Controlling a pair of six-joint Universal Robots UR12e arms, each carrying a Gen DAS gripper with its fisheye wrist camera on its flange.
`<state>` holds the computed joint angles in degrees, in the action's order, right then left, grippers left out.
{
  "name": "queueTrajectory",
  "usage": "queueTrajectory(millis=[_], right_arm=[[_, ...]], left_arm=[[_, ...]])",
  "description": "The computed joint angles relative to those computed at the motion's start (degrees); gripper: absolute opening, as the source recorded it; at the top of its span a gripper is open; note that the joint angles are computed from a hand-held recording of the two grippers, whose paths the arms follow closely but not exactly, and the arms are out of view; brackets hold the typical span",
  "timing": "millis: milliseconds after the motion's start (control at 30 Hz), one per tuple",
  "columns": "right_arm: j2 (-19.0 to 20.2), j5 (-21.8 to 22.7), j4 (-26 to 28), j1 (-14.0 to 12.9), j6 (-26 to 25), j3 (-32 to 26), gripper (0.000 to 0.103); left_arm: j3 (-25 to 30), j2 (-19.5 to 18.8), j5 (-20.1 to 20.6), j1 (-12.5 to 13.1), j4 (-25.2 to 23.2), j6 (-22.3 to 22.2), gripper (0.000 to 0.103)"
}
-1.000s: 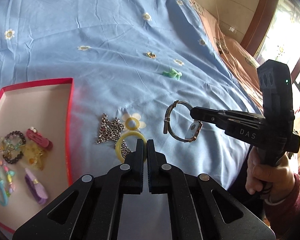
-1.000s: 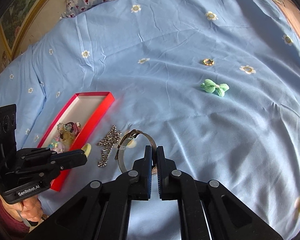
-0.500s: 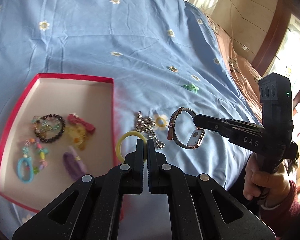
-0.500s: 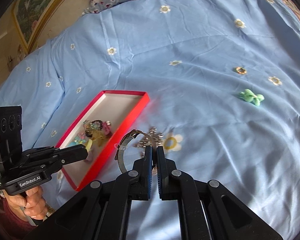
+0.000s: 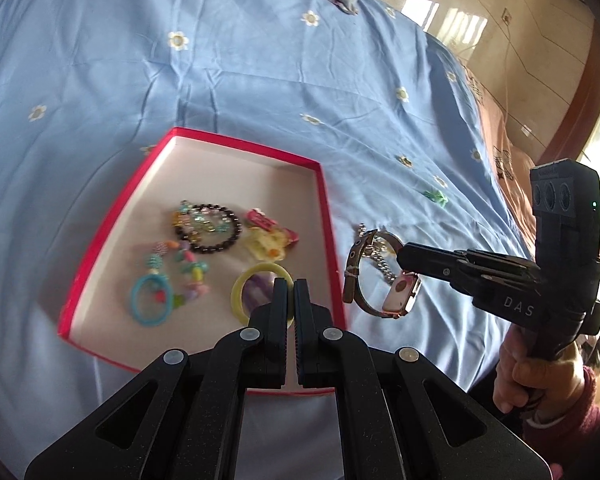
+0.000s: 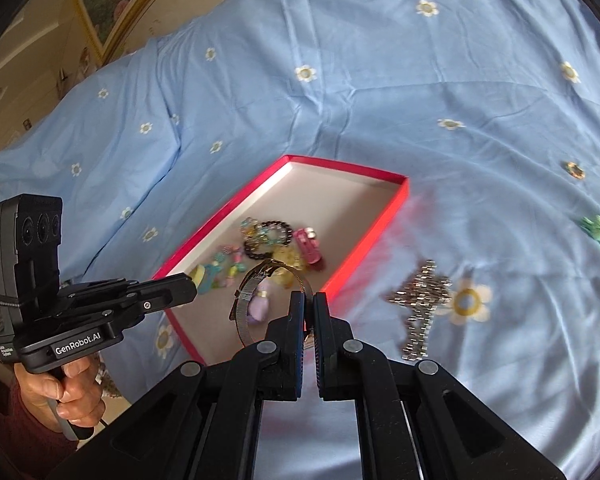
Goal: Organize jewelry
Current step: 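Carry yellow hair tie and gold watch into the red box and open both tools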
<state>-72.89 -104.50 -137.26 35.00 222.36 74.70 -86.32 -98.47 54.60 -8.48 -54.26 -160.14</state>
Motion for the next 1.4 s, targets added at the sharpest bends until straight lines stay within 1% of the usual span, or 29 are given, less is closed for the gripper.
queueTrajectory(millis=[267,567,1000,1300,1400], right_arm=[[2.95,3.62,0.59,0.2,-2.81,-3.5,0.004],[4.77,6.39,1.82,0.14,-3.41,-5.25,0.004],[6.55,9.06,5.42,-0.9,-2.99,-6.4,0.004],[7.39,9.18,7.13,-1.12,-3.73,-7.58,0.003],[7.67,9.64,7.47,-1.37,-3.72,-7.84,0.003]], left_arm=[[-0.71,-0.04,1.13,1.65,0.8,-1.9,0.002],[-0.59,-0.71,2.34,2.38,1.04,-2.78,0.002],[0.42,-2.58,8.24,1.24,-0.5,-2.15,0.002],[1.07,-3.55,10.27,0.6,-1.82,-2.12,0.002],[1.23,-3.75,10.34,0.48,-2.41,-2.05,0.002]])
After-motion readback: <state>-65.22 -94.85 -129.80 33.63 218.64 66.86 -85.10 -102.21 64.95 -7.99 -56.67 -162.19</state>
